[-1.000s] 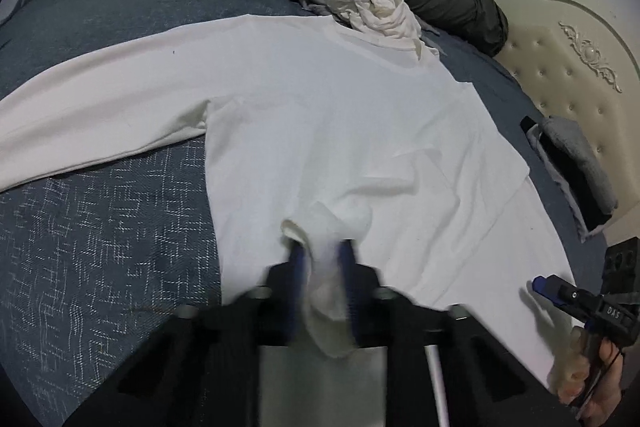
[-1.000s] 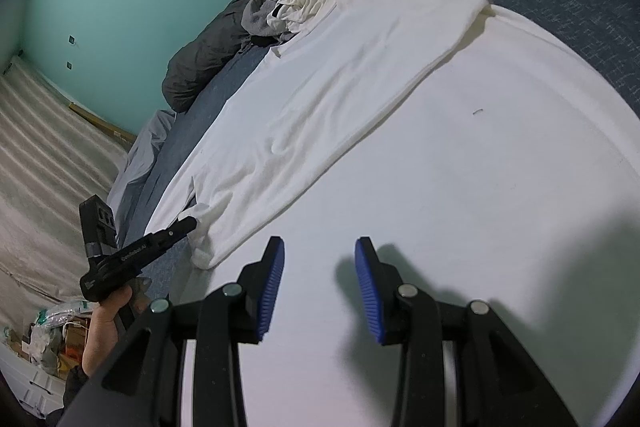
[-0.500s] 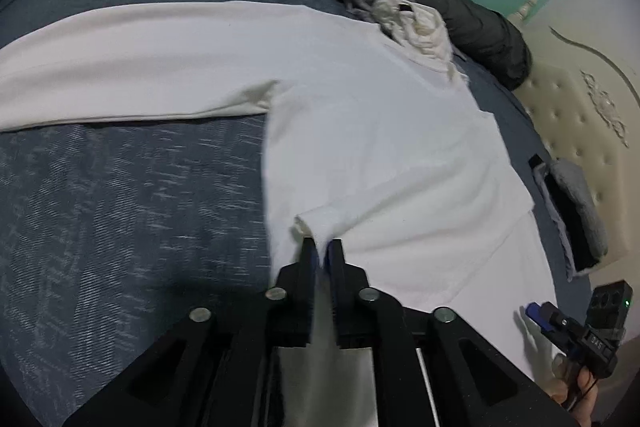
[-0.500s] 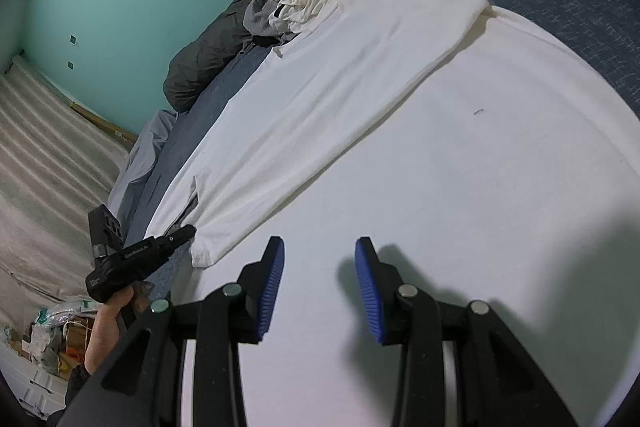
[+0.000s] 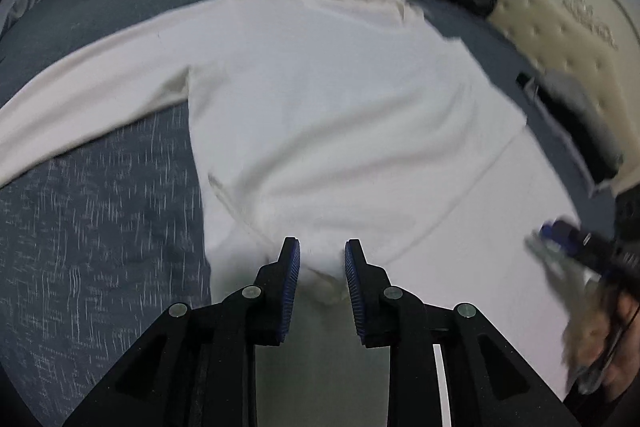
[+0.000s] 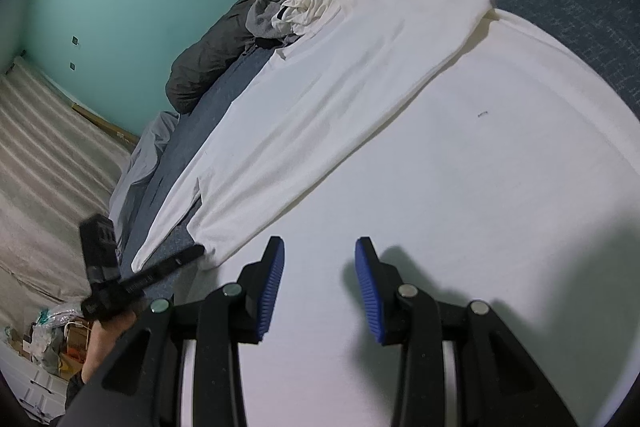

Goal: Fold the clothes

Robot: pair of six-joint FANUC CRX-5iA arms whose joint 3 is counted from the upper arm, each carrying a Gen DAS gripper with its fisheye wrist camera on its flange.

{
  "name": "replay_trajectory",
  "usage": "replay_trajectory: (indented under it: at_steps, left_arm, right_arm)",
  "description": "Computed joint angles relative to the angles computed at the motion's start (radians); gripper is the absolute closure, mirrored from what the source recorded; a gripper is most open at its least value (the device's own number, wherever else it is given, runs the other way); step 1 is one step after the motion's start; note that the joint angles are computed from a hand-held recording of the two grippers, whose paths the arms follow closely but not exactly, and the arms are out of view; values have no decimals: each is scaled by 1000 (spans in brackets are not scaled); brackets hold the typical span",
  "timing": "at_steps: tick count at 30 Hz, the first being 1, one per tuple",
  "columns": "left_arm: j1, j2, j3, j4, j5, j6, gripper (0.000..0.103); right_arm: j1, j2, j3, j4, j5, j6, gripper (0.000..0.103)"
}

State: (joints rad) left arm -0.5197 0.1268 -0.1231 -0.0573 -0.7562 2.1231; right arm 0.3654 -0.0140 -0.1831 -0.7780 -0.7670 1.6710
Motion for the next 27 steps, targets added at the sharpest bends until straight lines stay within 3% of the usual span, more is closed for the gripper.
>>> replay_trajectory:
  at_steps: [3,7,10,18,27]
  left_arm:
    - [14,-10,-34,35,-1,-10,78]
    - [9,-24,-19,-7,-33,28,78]
    - [6,-48,-31,-32,10,57,78]
    - [24,3,-34,46,13,-26,78]
    - [40,-67,-71,1,41,65,77]
  right_arm:
    - [-1,0,1,-7,-3,4,66]
    - [-4,1,1,-16,-8,10,66]
    - [-7,-3,-1,-18,-6,10,66]
    - [-4,1,-1,-10,-4,1,66]
    - [-14,3,-2,-14,-6,4,66]
